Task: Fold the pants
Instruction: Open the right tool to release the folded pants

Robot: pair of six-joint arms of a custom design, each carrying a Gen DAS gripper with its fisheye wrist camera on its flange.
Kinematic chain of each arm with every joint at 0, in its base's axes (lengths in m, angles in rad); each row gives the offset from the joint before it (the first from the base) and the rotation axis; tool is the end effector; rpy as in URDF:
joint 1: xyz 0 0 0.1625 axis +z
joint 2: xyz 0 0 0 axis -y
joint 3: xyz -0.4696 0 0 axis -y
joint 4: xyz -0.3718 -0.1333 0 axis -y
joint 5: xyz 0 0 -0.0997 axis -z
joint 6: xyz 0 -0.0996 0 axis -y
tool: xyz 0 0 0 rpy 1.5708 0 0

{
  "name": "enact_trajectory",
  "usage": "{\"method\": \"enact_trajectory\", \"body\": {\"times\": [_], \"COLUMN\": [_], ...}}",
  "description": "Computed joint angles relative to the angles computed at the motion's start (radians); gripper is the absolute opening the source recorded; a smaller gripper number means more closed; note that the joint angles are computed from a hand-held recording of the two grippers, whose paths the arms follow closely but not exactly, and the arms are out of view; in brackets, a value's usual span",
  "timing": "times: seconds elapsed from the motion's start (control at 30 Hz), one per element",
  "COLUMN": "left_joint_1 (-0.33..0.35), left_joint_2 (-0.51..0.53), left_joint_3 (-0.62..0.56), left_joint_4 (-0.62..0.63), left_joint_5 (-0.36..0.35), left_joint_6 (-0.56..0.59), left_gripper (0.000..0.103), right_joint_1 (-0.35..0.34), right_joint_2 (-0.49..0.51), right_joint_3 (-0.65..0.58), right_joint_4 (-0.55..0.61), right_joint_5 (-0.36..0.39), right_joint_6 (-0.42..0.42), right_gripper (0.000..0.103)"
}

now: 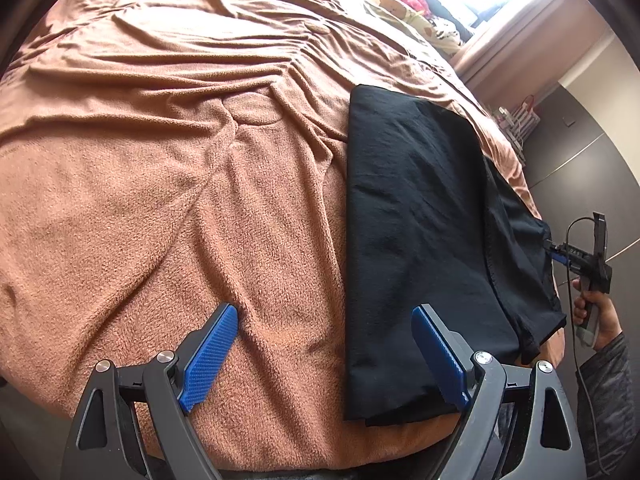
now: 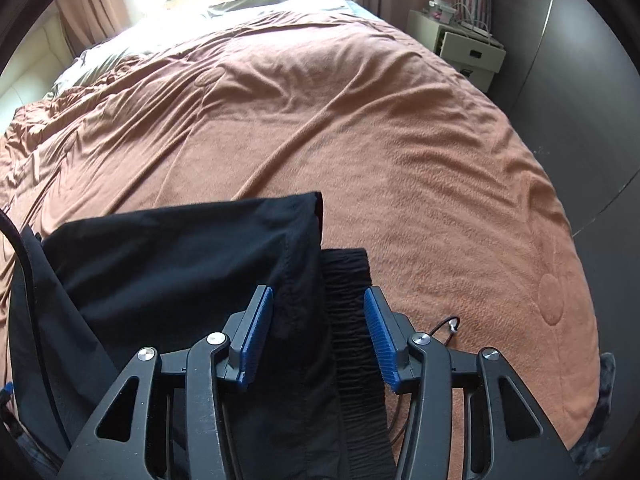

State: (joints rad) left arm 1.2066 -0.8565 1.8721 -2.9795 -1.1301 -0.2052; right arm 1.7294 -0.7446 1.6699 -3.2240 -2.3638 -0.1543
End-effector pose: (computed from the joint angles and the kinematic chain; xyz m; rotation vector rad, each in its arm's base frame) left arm -0.0602 -0.6515 0.1563 0.0960 2.7472 -0.6976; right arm 0.1705 -0.6714 0.1979 -0.0038 -2.2500 0.8484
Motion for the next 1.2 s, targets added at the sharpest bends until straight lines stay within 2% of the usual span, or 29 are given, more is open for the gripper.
{"method": "enact_trajectory", "body": {"times": [0.1,0.2,0.27,0.33,0.5,0.6,0.67,0.77,0.8,0.87,0.93,1.0,1.2], "left_joint_1": [0.001,0.001,0.001,-0.001,-0.002,0.0,0.0,-0.001,-0.002,-0.004,-0.006,-0.009,-0.011], "left_joint_2": [-0.001,-0.002,-0.003,-0.003,-0.003,-0.003,-0.004,-0.004,-0.003,0.0,0.002,0.004,0.004], "left_joint_3": [0.001,0.002,0.004,0.005,0.005,0.007,0.007,0.007,0.006,0.001,-0.003,-0.004,-0.003], "left_joint_4": [-0.004,-0.005,-0.005,-0.005,-0.007,-0.012,-0.012,-0.008,-0.006,0.005,0.015,0.017,0.019], "left_joint_5": [-0.004,-0.006,-0.003,0.0,-0.001,-0.006,-0.008,-0.005,-0.004,0.001,0.008,0.013,0.016], "left_joint_6": [-0.002,-0.002,-0.001,-0.001,-0.003,-0.004,-0.005,-0.003,-0.003,-0.003,-0.003,-0.001,-0.001], "left_gripper": [0.09,0.09,0.09,0.09,0.09,0.09,0.09,0.09,0.09,0.09,0.09,0.09,0.09], "right_joint_1": [-0.01,-0.008,-0.009,-0.005,0.02,0.02,0.011,0.008,0.015,0.032,0.051,0.07,0.123], "right_joint_2": [0.011,0.033,0.036,0.035,0.041,0.041,0.033,0.001,0.0,-0.006,-0.015,-0.018,-0.035], "right_joint_3": [-0.013,-0.035,-0.043,-0.042,-0.043,-0.043,-0.034,-0.011,0.002,0.028,0.07,0.115,0.232], "right_joint_4": [0.059,0.058,0.057,0.047,0.024,-0.009,-0.014,0.067,0.041,-0.015,-0.082,-0.169,-0.236], "right_joint_5": [0.004,-0.03,-0.03,-0.025,-0.112,-0.148,-0.13,-0.112,-0.119,-0.132,-0.122,-0.115,-0.056], "right_joint_6": [0.007,-0.037,-0.046,-0.062,-0.122,-0.113,-0.084,0.011,0.0,-0.035,-0.076,-0.132,-0.177], "right_gripper": [0.046,0.046,0.032,0.002,0.001,0.001,0.001,0.006,0.007,0.018,0.046,0.056,0.056]}}
